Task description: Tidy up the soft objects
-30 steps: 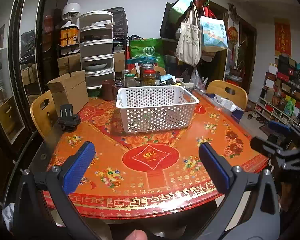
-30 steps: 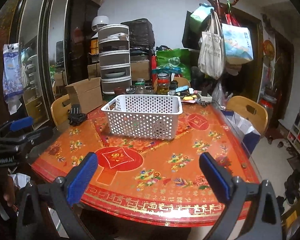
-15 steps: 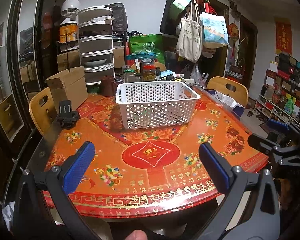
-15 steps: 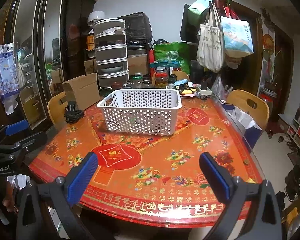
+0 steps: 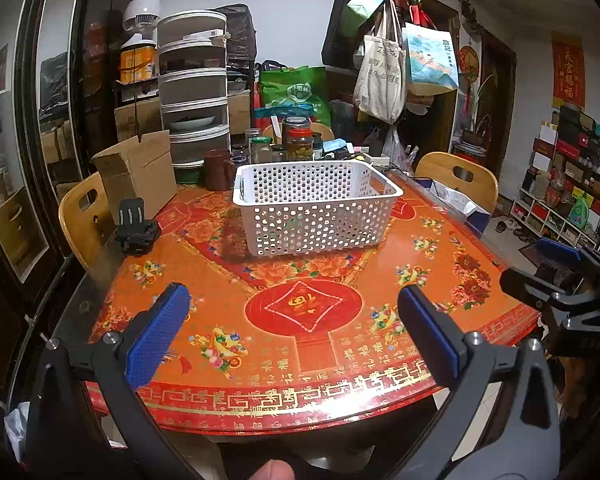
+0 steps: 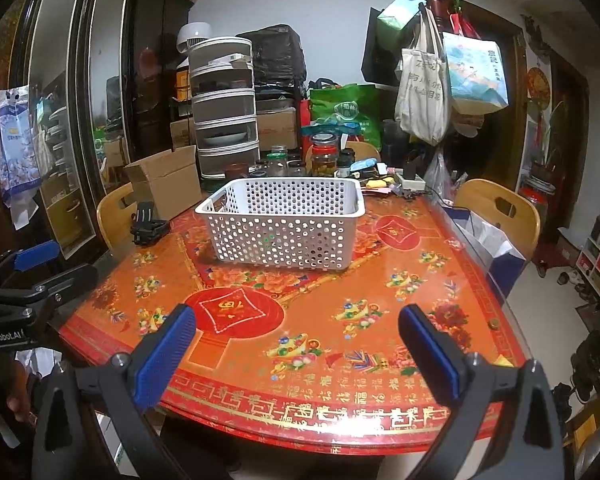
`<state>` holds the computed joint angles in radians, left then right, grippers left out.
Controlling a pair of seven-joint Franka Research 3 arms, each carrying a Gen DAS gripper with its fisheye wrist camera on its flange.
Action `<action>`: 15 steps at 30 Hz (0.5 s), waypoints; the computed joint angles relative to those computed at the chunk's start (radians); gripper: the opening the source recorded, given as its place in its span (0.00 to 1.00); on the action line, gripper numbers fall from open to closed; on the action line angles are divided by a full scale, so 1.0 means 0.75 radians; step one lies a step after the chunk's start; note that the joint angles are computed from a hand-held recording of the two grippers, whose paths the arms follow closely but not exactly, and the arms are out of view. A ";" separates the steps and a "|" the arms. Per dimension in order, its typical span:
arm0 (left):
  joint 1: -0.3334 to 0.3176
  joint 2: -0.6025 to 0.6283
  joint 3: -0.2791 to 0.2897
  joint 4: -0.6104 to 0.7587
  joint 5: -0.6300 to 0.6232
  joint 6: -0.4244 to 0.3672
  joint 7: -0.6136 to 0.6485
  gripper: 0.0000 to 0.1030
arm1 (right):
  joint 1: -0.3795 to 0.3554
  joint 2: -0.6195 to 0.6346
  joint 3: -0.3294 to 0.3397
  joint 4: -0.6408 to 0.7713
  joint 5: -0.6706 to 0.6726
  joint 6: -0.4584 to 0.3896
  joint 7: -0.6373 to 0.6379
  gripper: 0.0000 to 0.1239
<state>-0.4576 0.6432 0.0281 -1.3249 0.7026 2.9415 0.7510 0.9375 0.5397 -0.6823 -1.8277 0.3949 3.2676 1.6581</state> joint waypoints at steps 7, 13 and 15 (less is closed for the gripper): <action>-0.002 0.003 0.004 0.001 -0.001 0.001 -0.001 1.00 | 0.000 -0.002 0.005 -0.002 0.006 0.004 -0.008 0.82; -0.002 0.002 0.004 0.000 -0.002 0.003 -0.001 1.00 | -0.010 -0.011 0.020 -0.007 0.007 0.008 -0.022 0.82; -0.001 0.002 0.003 0.000 -0.003 0.004 0.001 1.00 | -0.009 -0.010 0.020 -0.006 0.012 0.008 -0.024 0.82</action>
